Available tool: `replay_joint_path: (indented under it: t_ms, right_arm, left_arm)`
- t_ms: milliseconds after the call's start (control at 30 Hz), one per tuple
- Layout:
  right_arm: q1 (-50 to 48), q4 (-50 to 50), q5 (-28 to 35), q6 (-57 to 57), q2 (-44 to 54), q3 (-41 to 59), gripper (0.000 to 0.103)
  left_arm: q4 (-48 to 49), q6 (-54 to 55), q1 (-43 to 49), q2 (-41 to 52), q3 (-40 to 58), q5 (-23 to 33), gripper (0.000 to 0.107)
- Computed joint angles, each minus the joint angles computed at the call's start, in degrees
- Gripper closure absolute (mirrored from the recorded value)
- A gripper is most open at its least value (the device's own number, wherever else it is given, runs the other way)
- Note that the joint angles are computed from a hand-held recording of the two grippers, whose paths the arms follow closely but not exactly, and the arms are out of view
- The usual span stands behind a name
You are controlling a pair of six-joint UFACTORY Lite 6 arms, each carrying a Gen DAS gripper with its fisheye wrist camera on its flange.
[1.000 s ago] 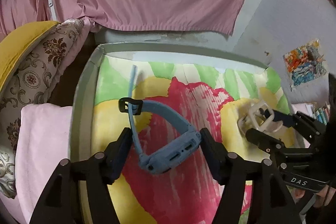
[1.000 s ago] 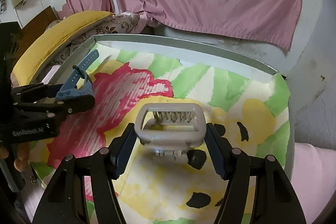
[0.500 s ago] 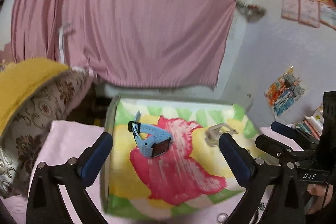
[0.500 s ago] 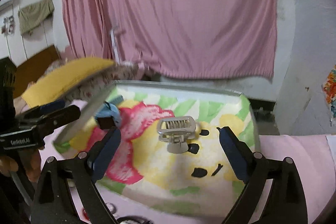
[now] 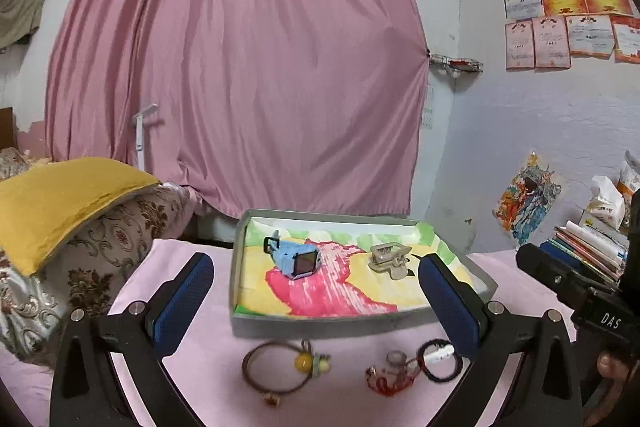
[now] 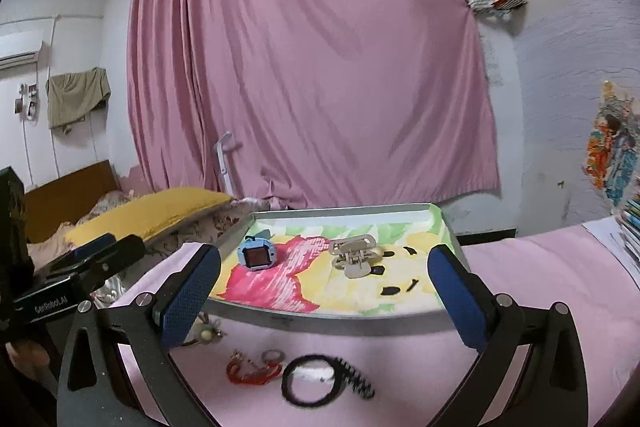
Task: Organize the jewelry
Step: 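Withdraw both grippers from the tray toward the remaining jewelry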
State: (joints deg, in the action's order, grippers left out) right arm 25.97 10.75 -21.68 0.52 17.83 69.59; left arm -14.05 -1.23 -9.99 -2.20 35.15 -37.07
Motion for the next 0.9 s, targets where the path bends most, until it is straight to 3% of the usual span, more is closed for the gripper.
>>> replay_joint_path:
  t_ms: [233, 467, 567, 733, 900]
  right_arm:
    - [2.8, 8.2, -7.2, -7.5, -6.1, -11.2, 0.001]
    - [4.5, 12.7, -7.1, -14.2, -8.8, -16.1, 0.001]
    - [4.2, 13.3, -4.8, -15.6, -8.2, -15.5, 0.001]
    - [3.5, 14.5, 0.5, -17.5, -5.6, -12.7, 0.001]
    - [0.9, 4.2, 9.8, -7.6, -1.9, -7.1, 0.001]
  left_arm:
    - [-10.5, 7.5, -5.3, -6.6, -10.2, -6.8, 0.004]
    - [-13.4, 8.9, -7.4, -8.6, -14.1, -6.7, 0.004]
    - [-11.6, 8.0, -6.2, -7.8, -14.5, -5.1, 0.004]
    - [-5.0, 3.6, -1.9, -4.4, -11.3, 2.7, 0.004]
    - [6.7, -6.0, 3.1, 1.2, -6.6, 9.4, 0.004]
